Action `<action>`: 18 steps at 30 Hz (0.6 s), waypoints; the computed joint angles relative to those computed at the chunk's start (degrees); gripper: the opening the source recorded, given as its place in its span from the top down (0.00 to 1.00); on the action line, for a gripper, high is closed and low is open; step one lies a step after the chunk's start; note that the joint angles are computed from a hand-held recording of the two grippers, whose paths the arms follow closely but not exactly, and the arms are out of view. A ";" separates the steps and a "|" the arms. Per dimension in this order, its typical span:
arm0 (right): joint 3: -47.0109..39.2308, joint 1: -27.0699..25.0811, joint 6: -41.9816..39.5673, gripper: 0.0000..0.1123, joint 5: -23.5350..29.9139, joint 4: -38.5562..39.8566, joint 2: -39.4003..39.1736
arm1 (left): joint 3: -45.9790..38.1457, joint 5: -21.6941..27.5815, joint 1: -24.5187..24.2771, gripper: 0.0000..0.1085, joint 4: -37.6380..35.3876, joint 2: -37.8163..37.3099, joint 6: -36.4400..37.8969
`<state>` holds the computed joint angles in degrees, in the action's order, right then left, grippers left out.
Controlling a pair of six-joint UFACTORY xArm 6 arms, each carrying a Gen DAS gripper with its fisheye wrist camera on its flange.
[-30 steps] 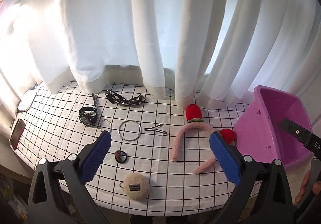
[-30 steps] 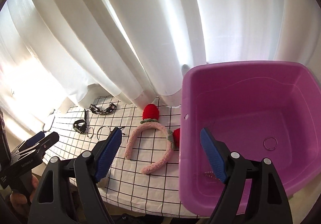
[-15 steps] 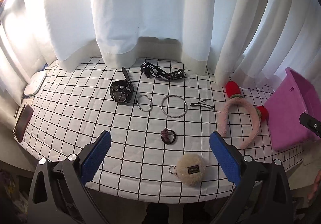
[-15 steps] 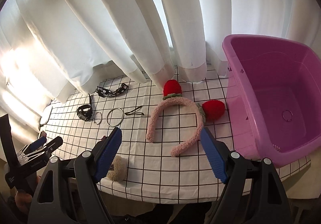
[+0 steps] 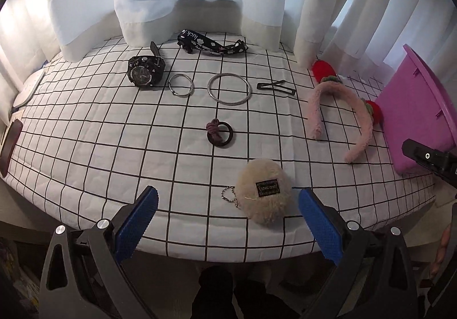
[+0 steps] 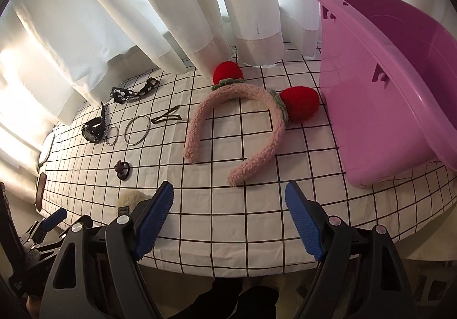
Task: Organize jewelry
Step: 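Grasp the beige pom-pom keychain with the left tool while the right tool grasps the pink headband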
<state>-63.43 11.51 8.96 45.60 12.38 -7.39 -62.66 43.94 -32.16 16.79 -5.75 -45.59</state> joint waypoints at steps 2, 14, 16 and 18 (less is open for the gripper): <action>0.16 -0.68 -1.27 0.32 0.05 0.54 1.37 | -0.61 1.36 -1.29 0.11 2.55 1.12 -4.11; 0.33 -3.29 -9.90 0.32 -6.48 6.95 8.06 | -2.55 1.71 -5.14 0.11 12.04 6.72 -22.13; -0.13 -3.18 -9.48 0.32 -7.28 6.27 9.19 | -3.86 2.17 -5.02 0.11 12.12 8.29 -22.98; -0.82 -3.10 -8.83 0.32 -7.92 5.83 10.49 | -4.90 1.99 -4.71 0.11 11.36 9.73 -22.84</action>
